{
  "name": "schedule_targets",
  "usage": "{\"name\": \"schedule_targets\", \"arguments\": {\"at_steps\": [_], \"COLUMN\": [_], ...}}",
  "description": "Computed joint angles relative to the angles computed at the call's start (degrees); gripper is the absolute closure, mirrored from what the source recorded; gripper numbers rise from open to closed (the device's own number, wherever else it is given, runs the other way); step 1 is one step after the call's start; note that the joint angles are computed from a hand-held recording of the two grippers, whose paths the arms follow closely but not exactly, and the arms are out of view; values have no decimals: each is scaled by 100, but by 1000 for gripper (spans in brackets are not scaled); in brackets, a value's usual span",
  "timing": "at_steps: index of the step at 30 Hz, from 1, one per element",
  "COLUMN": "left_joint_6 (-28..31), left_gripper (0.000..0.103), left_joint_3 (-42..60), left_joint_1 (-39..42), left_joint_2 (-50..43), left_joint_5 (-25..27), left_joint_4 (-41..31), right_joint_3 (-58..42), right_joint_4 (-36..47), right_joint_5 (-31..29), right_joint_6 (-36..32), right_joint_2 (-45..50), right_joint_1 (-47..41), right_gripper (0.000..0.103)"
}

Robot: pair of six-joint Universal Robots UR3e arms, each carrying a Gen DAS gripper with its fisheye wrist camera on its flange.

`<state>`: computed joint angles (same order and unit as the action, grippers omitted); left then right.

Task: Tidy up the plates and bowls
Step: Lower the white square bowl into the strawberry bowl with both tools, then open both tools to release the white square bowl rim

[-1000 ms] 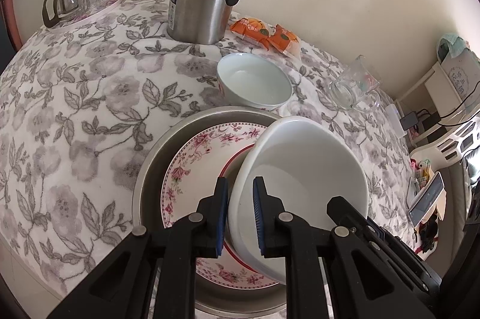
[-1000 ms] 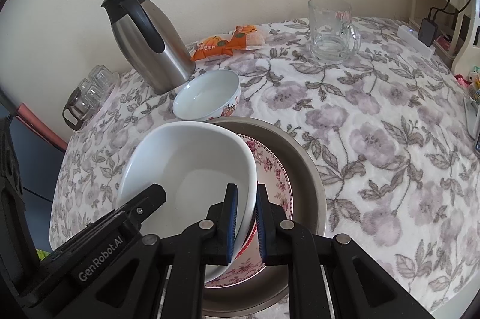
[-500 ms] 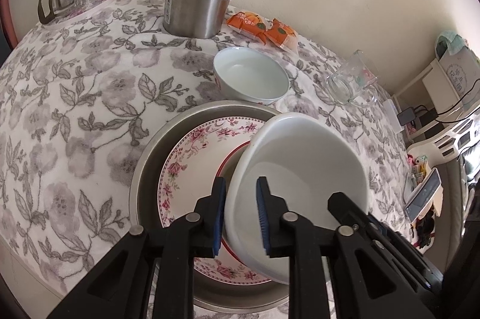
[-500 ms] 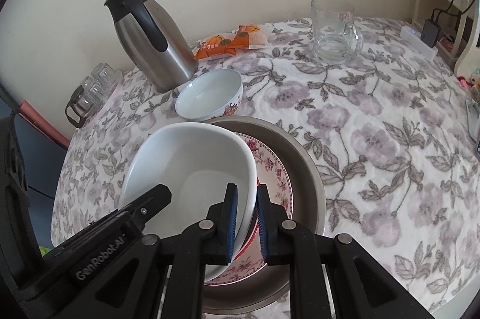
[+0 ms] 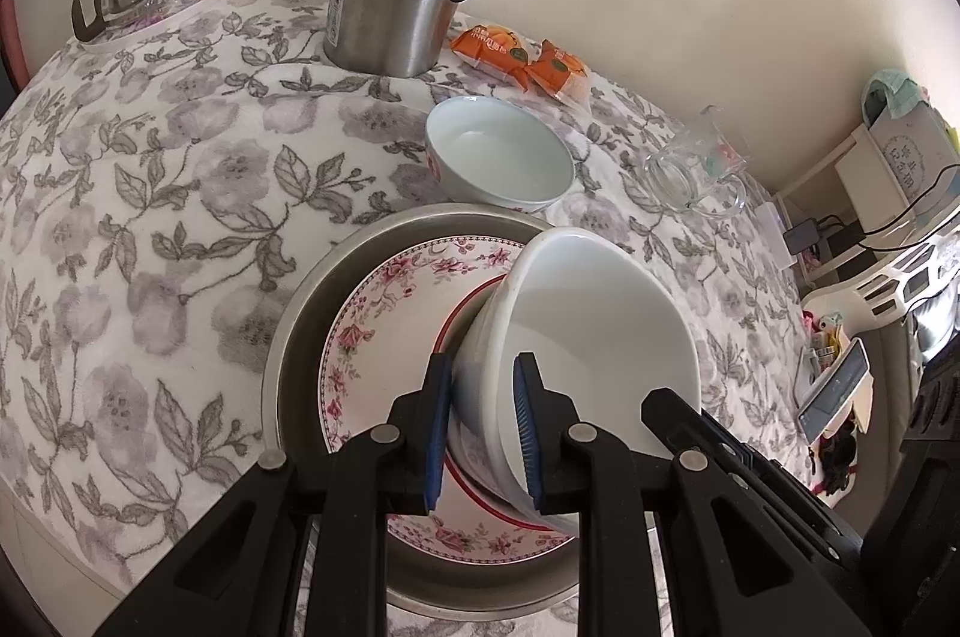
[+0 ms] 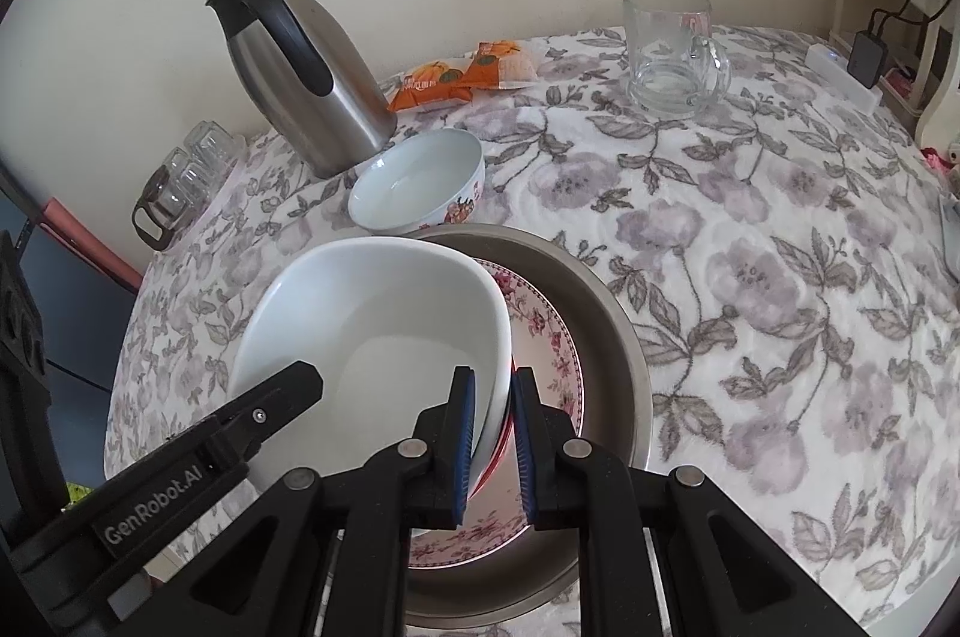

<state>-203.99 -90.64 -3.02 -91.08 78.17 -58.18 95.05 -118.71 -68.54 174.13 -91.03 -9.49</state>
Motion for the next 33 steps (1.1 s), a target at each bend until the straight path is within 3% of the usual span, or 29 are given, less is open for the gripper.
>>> {"name": "schedule_targets", "arguments": {"at_steps": [4, 7, 13, 18, 24, 27, 33], "left_joint_6": [62, -23, -108, -150, 34, 35, 13], "left_gripper": [81, 67, 67, 67, 68, 69, 69], "left_joint_3": [26, 184, -260, -256, -279, -94, -220], "left_joint_1": [41, -89, 300, 165, 182, 15, 135], "left_joint_2": [38, 26, 323, 386, 274, 96, 163], "left_joint_5": [-50, 398, -75, 146, -242, -48, -260], "left_joint_4": [-106, -272, -35, 244, 405, 300, 341], "right_joint_3": [8, -5, -37, -63, -83, -111, -138], "right_joint_4": [6, 4, 42, 81, 155, 200, 230], "right_joint_5": [36, 24, 42, 58, 117, 161, 174], "right_joint_6": [-30, -47, -44, -69, -131, -130, -141], "right_joint_2": [3, 11, 21, 20, -49, -100, -111], "right_joint_1": [-23, -16, -21, -28, -2, -33, -44], "right_gripper": [88, 88, 88, 88, 87, 87, 87]}}
